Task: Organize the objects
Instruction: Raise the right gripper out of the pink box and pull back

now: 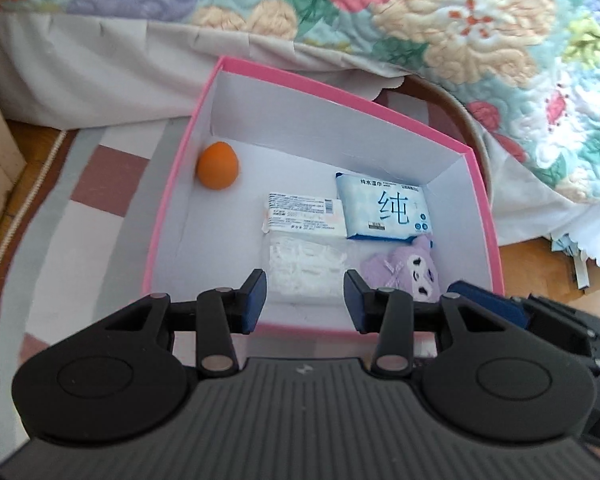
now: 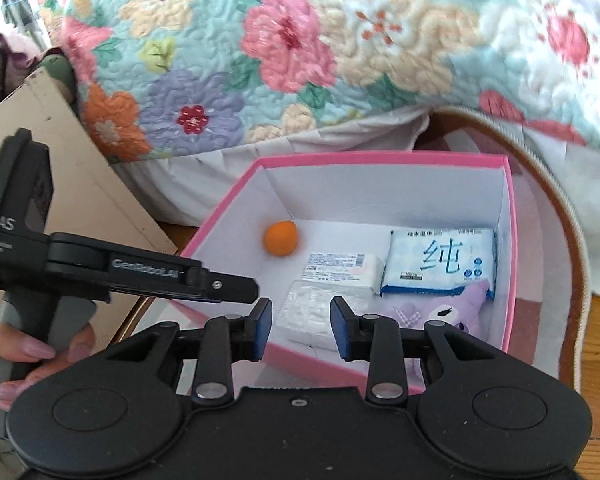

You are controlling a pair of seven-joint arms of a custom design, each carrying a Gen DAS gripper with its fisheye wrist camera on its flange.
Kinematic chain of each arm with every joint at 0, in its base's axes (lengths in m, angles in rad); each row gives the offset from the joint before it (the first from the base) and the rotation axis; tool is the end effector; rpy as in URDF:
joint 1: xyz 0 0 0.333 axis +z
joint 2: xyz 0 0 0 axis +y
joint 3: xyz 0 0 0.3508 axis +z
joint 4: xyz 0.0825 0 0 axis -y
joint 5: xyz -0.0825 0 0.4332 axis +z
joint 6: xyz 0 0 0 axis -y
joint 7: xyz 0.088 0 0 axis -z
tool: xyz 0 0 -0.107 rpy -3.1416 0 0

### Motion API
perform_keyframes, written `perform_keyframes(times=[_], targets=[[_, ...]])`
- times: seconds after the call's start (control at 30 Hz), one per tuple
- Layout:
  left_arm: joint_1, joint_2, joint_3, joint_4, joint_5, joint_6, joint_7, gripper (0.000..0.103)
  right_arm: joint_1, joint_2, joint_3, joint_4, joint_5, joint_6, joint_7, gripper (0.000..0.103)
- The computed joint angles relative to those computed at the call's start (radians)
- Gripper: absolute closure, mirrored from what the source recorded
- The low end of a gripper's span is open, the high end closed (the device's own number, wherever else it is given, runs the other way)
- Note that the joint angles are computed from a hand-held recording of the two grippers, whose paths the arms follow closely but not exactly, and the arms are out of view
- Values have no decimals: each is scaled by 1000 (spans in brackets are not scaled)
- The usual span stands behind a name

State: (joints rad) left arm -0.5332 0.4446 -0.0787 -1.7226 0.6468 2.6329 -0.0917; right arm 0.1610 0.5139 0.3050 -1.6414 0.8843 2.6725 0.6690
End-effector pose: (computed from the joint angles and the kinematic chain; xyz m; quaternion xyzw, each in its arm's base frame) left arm 0.6128 -0.4393 0.3803 -0.8373 0.4577 -0.2778 0.1111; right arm 0.7163 0.2936 0.3805 -0.8016 0.4328 -0.0007 0.4124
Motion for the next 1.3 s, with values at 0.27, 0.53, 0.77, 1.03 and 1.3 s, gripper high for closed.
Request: perform_keyframes(times=[0.27, 0.53, 0.77, 1.03, 1.3], targets=[[17, -87, -76, -12, -93, -200, 156, 58, 46, -99, -41, -87, -85, 32, 81, 64], [-2, -169, -121, -55, -41, -264, 141, 48, 54, -240, -40, -217, -58, 80, 33, 53], [-22, -236, -151, -79, 43, -318, 96, 36, 112, -328, -90, -302, -82, 120, 62, 40], [-25, -281, -190, -112, 121, -315, 45, 27, 137, -408, -118, -374, -63, 102, 32, 10], [-18, -306, -208, -165, 93, -293, -9, 22, 179, -471, -147, -438, -28, 96, -2, 4]])
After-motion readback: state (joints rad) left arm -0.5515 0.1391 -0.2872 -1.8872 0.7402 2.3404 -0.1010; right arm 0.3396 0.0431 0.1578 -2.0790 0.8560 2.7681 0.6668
